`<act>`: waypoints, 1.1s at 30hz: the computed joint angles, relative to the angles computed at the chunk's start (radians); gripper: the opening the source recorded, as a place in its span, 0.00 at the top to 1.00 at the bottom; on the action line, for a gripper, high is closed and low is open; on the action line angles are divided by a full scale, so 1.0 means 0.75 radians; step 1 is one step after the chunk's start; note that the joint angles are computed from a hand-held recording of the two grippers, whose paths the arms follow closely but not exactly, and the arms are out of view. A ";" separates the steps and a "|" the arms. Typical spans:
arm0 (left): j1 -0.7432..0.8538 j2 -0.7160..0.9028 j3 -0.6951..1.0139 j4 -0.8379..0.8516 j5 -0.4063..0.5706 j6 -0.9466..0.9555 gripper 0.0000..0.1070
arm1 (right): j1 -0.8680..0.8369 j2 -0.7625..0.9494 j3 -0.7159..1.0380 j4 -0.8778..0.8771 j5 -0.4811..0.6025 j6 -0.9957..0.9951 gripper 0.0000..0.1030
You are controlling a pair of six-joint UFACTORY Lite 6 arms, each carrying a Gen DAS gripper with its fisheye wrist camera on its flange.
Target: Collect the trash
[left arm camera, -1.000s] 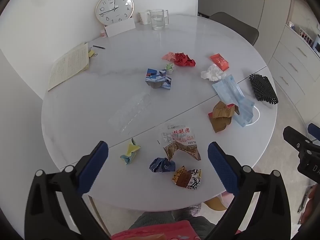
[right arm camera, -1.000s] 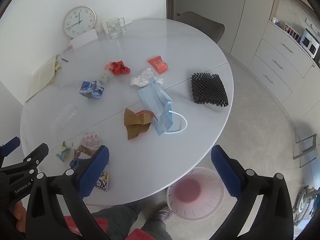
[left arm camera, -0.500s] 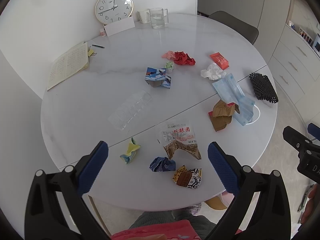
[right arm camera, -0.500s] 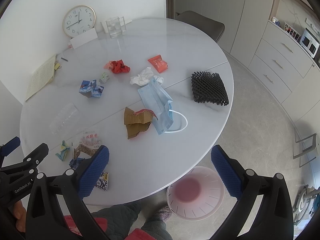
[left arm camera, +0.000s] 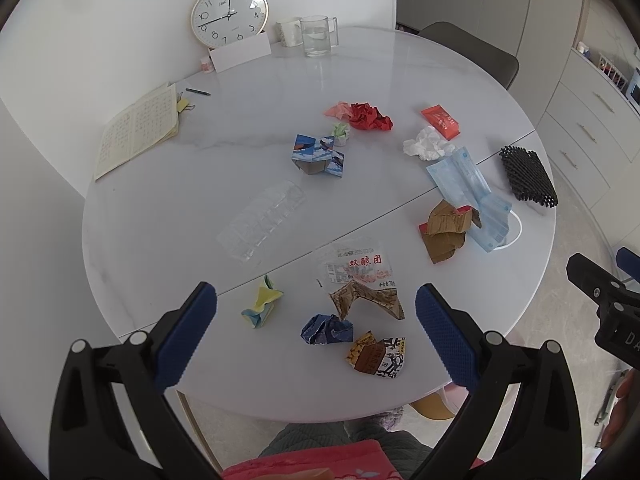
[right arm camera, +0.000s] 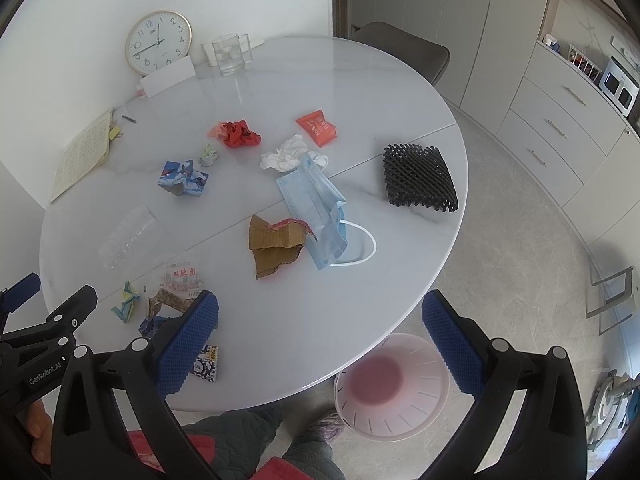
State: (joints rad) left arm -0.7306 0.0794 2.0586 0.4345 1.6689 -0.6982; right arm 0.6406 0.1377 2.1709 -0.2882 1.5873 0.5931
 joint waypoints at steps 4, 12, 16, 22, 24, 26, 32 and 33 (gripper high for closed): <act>0.007 -0.007 -0.009 -0.005 -0.005 0.006 0.11 | 0.006 0.003 0.000 -0.006 0.002 0.002 0.02; 0.017 -0.025 -0.027 -0.008 -0.011 0.007 0.11 | 0.007 -0.004 -0.015 -0.008 -0.006 -0.001 0.02; 0.016 -0.021 -0.025 -0.008 -0.010 0.005 0.11 | 0.006 0.000 -0.007 -0.010 -0.005 0.000 0.02; 0.019 -0.023 -0.035 -0.010 -0.016 0.005 0.11 | -0.007 0.010 -0.001 -0.014 -0.006 -0.009 0.02; 0.016 -0.024 -0.038 -0.009 -0.016 0.003 0.11 | -0.006 0.009 -0.001 -0.015 -0.006 -0.009 0.02; 0.017 -0.025 -0.040 -0.010 -0.017 0.003 0.11 | -0.008 0.015 0.002 -0.017 -0.009 -0.012 0.02; 0.038 -0.034 -0.063 -0.021 -0.036 0.014 0.11 | -0.003 0.032 0.024 -0.023 0.004 -0.011 0.02; 0.041 -0.032 -0.062 -0.022 -0.036 0.017 0.11 | -0.008 0.037 0.028 -0.020 0.003 -0.016 0.02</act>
